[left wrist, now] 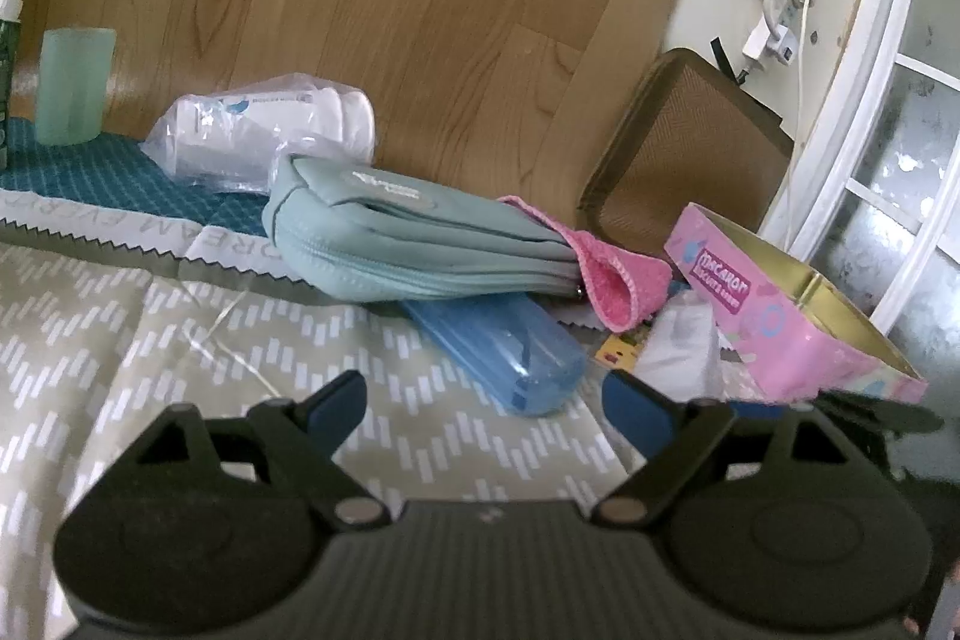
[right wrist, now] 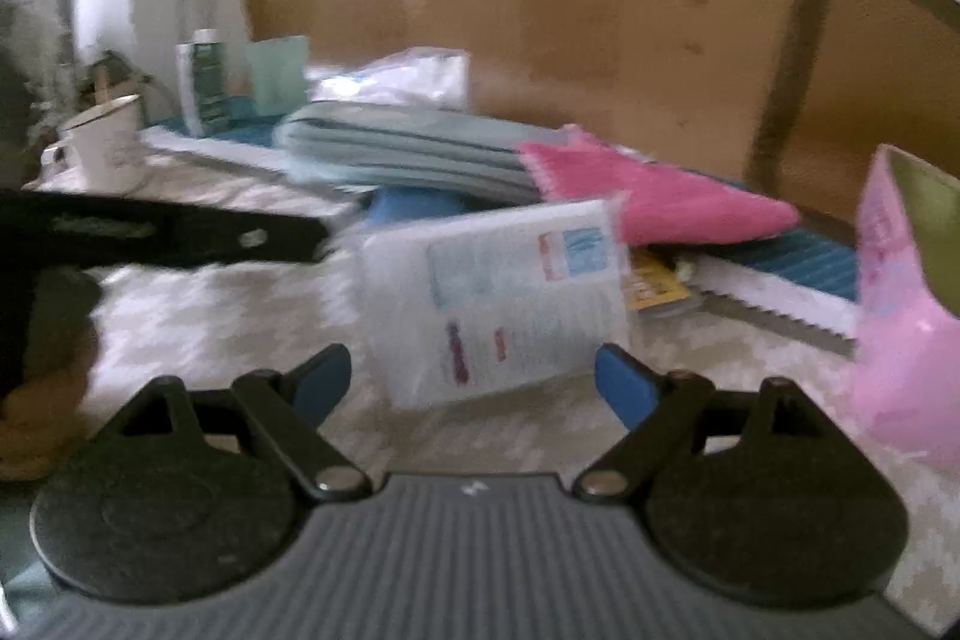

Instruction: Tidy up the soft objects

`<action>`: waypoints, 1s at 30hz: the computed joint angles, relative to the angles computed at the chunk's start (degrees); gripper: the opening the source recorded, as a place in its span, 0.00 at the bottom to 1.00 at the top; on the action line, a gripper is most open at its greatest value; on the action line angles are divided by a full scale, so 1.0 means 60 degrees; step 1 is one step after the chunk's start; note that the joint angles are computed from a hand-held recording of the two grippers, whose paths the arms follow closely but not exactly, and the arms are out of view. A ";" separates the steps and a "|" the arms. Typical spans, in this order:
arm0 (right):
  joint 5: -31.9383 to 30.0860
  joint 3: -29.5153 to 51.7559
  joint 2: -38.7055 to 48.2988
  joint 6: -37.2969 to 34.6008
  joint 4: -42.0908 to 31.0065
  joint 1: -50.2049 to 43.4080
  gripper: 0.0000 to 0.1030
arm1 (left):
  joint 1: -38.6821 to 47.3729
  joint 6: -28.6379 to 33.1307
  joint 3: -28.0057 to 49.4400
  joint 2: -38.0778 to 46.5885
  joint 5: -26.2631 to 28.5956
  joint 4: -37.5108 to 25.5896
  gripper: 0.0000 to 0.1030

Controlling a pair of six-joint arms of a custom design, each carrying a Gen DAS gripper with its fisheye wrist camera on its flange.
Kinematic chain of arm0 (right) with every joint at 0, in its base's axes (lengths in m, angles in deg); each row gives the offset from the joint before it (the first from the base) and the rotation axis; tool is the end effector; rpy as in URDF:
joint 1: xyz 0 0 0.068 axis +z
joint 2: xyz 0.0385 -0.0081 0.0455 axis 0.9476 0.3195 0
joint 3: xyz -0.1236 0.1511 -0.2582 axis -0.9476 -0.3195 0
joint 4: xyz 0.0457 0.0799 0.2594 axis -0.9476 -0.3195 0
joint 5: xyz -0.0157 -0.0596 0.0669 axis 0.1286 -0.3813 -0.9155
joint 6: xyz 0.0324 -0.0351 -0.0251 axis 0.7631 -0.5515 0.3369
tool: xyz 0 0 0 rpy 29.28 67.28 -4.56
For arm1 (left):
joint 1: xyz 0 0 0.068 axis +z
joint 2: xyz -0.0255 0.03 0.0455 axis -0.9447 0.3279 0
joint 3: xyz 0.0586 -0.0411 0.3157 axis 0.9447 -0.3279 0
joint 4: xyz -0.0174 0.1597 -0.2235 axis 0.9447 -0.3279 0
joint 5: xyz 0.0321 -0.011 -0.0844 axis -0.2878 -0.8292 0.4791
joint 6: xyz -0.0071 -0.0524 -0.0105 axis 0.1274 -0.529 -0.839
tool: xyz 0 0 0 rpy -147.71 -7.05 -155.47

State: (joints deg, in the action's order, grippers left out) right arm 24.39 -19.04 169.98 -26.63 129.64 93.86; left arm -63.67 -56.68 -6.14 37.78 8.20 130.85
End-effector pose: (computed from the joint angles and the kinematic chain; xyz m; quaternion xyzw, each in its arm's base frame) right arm 0.2413 0.1057 0.0701 -0.2188 0.8603 0.1497 0.4354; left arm 0.2379 0.0146 0.0576 -0.0070 0.8588 -0.1946 0.4739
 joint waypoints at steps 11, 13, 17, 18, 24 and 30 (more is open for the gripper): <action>-0.1074 -0.1676 -0.0765 -0.0793 0.0483 0.0336 0.88 | -0.0057 0.0107 -0.0085 -0.0001 0.0022 0.0128 0.87; -0.0781 -0.1715 -0.0995 -0.0635 0.0706 -0.0070 0.88 | -0.0025 0.0078 -0.0034 -0.0034 0.0038 0.0006 0.87; -0.0596 -0.0894 -0.1189 -0.0021 0.0323 -0.0771 0.88 | 0.0114 -0.0054 0.0026 -0.0058 0.0156 -0.0136 0.87; -0.0680 -0.0674 -0.1083 0.0091 0.0306 -0.0835 0.88 | 0.0136 -0.0071 0.0035 -0.0058 0.0187 -0.0153 0.87; -0.0840 0.0276 -0.0078 0.0148 0.0223 -0.0564 0.88 | 0.0187 -0.0044 0.0062 0.0002 0.0410 -0.0096 0.85; -0.1050 0.0060 0.0261 -0.0113 0.0908 -0.0703 0.87 | 0.0285 -0.0066 0.0170 -0.0040 0.0713 -0.0333 0.84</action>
State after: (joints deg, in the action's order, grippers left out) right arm 18.09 -18.67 171.55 -27.31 135.09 89.64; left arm -61.96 -57.07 -5.12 37.54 12.48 128.85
